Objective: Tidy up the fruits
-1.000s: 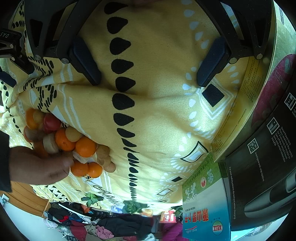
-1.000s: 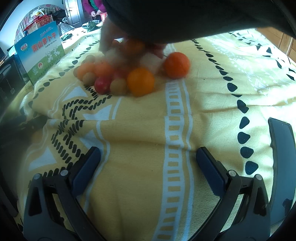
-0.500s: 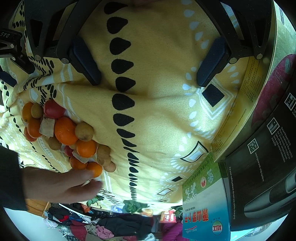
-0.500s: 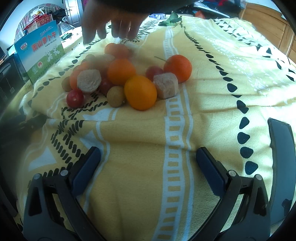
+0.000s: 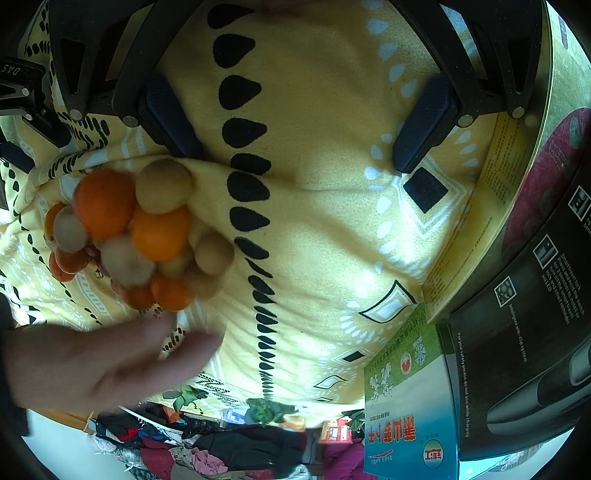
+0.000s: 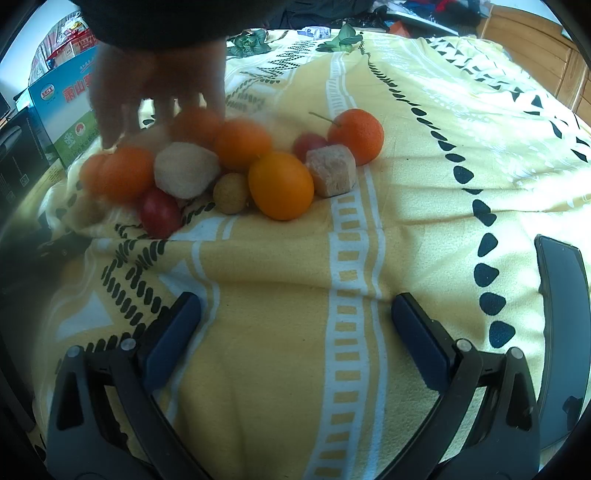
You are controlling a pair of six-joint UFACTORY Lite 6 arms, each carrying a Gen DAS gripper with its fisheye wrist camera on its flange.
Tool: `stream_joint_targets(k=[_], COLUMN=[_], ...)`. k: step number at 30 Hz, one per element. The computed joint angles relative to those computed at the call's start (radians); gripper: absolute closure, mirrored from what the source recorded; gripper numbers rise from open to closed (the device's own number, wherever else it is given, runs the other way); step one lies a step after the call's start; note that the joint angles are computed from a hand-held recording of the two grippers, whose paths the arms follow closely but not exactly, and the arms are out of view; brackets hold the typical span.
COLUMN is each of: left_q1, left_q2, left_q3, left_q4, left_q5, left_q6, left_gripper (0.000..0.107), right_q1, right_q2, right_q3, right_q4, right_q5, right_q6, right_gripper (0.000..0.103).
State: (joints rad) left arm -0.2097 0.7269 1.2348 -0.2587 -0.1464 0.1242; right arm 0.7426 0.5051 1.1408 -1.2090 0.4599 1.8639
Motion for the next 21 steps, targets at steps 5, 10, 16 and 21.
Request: stream_joint_targets(k=[5, 10, 16, 21], left_q1=[-0.014, -0.021, -0.029, -0.036], left_q2=[0.006, 0.019, 0.030, 0.028], left_q3=[0.012, 0.033, 0.051, 0.048], left_q4=[-0.153, -0.283, -0.446, -0.518], left_q5=[0.007, 0.016, 0.020, 0.014], left_q6=[0.147, 0.278, 0.444, 0.513], left_gripper=[0.004, 0.004, 0.004, 0.004], right_q1=[-0.003, -0.004, -0.004, -0.004], right_q2=[-0.002, -0.003, -0.002, -0.003], right_q3=[0.001, 0.001, 0.002, 0.002], right_q4=[0.018, 0.019, 0.022, 0.022], right_q5=[-0.008, -0.009, -0.009, -0.009], right_q6=[-0.026, -0.027, -0.030, -0.030], right_gripper=[0.000, 0.000, 0.000, 0.000])
